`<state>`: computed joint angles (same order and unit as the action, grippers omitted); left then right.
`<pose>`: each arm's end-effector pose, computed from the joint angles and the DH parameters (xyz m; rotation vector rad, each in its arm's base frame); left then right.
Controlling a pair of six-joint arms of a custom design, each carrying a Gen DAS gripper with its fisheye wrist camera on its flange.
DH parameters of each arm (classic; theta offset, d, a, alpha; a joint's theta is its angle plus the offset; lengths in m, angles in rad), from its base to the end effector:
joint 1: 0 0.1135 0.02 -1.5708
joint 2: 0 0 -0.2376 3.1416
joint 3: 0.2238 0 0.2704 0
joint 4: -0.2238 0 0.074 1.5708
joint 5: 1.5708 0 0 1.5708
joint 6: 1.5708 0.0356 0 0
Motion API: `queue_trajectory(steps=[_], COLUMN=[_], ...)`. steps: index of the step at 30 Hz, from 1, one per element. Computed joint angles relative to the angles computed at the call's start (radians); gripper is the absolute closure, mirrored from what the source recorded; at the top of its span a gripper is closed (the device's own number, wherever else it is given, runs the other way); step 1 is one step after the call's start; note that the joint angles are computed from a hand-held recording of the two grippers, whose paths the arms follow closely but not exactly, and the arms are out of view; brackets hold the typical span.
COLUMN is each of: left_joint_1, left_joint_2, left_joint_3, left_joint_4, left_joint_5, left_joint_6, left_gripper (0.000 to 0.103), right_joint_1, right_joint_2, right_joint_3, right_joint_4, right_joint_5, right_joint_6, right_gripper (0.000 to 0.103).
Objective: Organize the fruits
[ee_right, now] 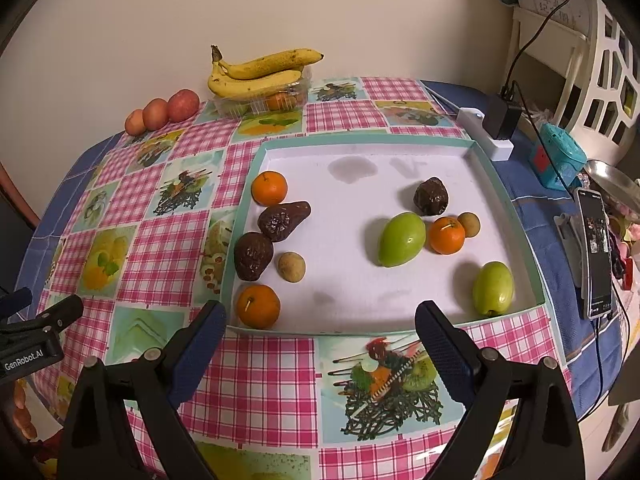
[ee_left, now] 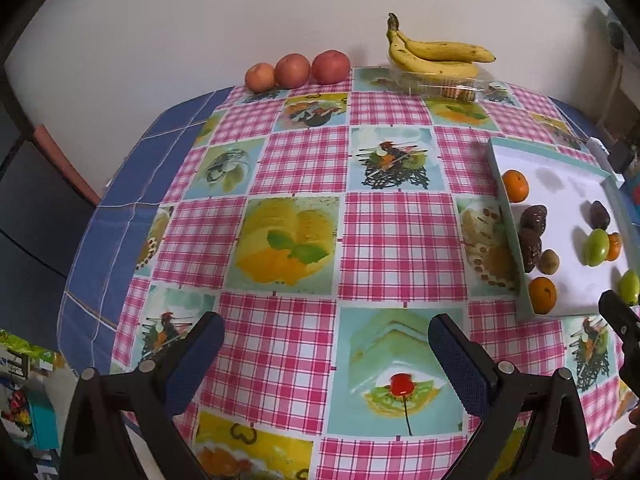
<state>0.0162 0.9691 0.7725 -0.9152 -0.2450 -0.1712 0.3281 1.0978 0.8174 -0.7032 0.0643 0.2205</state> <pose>0.2037 0.0119 0.2194 -0.3242 2.6342 0.2777 0.2302 0.0759 0.2185 -0.1126 2.5541 0.1302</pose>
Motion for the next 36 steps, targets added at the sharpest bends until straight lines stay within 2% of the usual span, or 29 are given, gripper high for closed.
queue_trajectory(steps=[36], left_joint_1=[0.051], left_joint_2=[0.023], left_joint_3=[0.008], left_joint_4=[-0.017], left_joint_5=[0.025], left_joint_6=[0.001], left_gripper=[0.000], right_joint_1=[0.048], right_joint_2=[0.048], right_joint_3=[0.024], right_joint_4=[-0.023], right_joint_5=[0.032], right_joint_6=[0.007], right_gripper=[0.007])
